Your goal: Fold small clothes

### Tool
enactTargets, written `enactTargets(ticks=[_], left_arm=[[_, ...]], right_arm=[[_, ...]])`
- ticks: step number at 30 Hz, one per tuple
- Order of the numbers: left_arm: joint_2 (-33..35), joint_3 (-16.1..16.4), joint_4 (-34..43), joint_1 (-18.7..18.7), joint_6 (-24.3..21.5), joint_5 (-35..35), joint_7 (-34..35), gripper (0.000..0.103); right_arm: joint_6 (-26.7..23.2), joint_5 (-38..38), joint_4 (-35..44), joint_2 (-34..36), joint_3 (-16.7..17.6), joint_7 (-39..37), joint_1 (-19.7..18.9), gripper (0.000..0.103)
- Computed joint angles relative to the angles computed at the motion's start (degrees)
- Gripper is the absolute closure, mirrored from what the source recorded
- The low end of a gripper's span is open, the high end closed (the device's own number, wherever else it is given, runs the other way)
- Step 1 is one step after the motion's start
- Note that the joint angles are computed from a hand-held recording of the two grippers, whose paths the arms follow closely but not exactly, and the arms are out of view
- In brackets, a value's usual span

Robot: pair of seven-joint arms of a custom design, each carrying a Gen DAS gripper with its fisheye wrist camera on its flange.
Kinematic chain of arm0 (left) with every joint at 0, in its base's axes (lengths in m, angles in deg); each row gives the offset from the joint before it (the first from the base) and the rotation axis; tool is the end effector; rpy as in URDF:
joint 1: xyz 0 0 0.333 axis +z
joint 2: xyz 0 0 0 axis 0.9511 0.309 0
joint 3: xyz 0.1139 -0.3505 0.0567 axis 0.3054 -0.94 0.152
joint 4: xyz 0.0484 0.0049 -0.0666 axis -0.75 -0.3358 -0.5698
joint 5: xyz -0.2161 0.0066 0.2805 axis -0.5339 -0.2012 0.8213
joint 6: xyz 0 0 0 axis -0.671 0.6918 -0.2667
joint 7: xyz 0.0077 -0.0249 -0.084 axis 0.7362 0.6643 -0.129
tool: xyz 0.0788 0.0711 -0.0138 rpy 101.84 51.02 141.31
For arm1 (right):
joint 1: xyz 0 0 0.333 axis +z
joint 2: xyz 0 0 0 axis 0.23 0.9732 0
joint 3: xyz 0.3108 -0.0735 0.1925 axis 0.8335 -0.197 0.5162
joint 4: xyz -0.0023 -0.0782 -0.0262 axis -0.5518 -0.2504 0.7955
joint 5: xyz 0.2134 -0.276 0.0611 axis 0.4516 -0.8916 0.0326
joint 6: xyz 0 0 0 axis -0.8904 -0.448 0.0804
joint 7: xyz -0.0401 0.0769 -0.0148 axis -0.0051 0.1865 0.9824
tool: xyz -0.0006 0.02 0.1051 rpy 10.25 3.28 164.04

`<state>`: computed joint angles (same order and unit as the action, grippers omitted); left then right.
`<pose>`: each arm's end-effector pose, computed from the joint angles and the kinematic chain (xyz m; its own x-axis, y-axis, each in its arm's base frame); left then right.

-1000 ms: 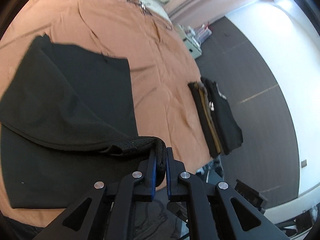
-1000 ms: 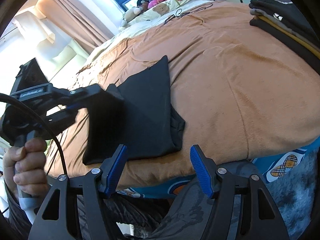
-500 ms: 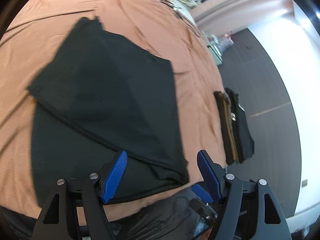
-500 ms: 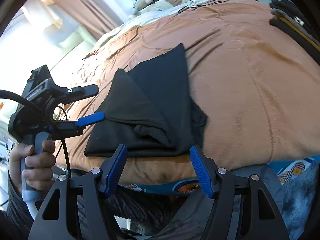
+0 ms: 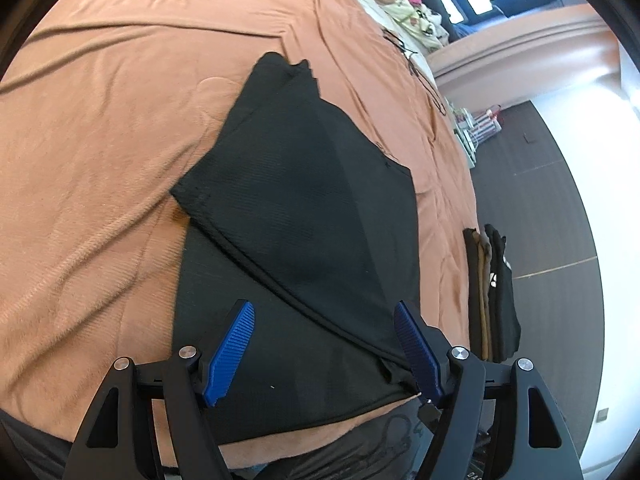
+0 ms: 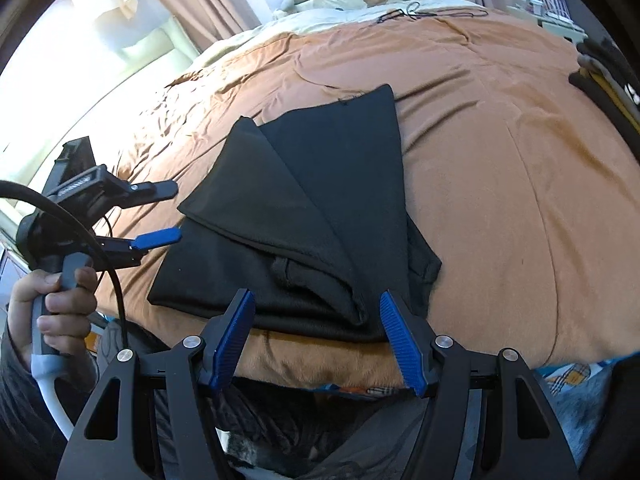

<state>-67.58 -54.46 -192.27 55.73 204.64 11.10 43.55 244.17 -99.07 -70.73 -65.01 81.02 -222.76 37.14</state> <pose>0.5282 -0.3233 0.4924 -0.0653 -0.7205 0.6903 -0.9643 -0.1324 -0.2294 0.3833 0.3399 0.5729 -0.0574 -0.9183 -0.3917 -0.6764 0.3244 -0.6613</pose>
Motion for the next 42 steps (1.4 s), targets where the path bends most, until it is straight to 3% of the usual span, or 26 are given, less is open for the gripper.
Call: enactTargets(ticks=[6,9,11,15,18,19,20,23,31,42], left_arm=[[0.9,0.5,-0.3,0.3,1.3,0.2,-1.3,0.031],[1.5,0.1,-0.2,1.0,1.8,-1.3,-0.5,0.035],[1.9,0.0,0.0,1.2,2.2,-1.7,-0.2,0.039],[3.2,0.0,1.3,1.0,3.6,-0.6,-1.2,0.045],[4.2,0.1,2.0,0.7,5.2,0.9,-3.1,0.058],[4.5,0.2,2.3,0.6,5.4,1.6,-3.9,0.068],[4.8,0.3,2.5,0.6,5.4,2.5,-4.7,0.08],[5.3,-0.3,3.4,1.1,5.6,3.3,-5.2,0.096],[6.4,-1.6,8.9,1.0,6.2,6.0,-3.1,0.1],[14.9,-1.6,26.4,-3.0,0.1,17.5,-7.1,0.1]], right_arm=[[0.6,5.9,0.3,1.9,-1.2,-7.8,1.0,0.042],[1.0,9.3,0.4,2.7,-1.6,-11.5,1.5,0.06],[-1.6,10.0,1.5,3.3,-1.5,-12.7,1.8,0.076],[-2.5,9.7,1.7,3.0,-1.7,-11.2,2.0,0.09],[-1.8,8.4,1.1,2.6,-1.7,-9.5,1.7,0.097],[-1.6,7.8,0.9,2.5,-1.7,-9.0,1.6,0.099],[-1.3,6.6,0.6,2.2,-1.6,-7.9,1.4,0.099],[-0.2,3.0,-0.4,1.3,-1.3,-4.3,0.8,0.1],[2.3,0.8,-2.8,-0.8,-0.8,-0.6,-0.7,0.1],[6.8,-3.0,-5.3,-2.4,0.7,6.5,-4.2,0.1]])
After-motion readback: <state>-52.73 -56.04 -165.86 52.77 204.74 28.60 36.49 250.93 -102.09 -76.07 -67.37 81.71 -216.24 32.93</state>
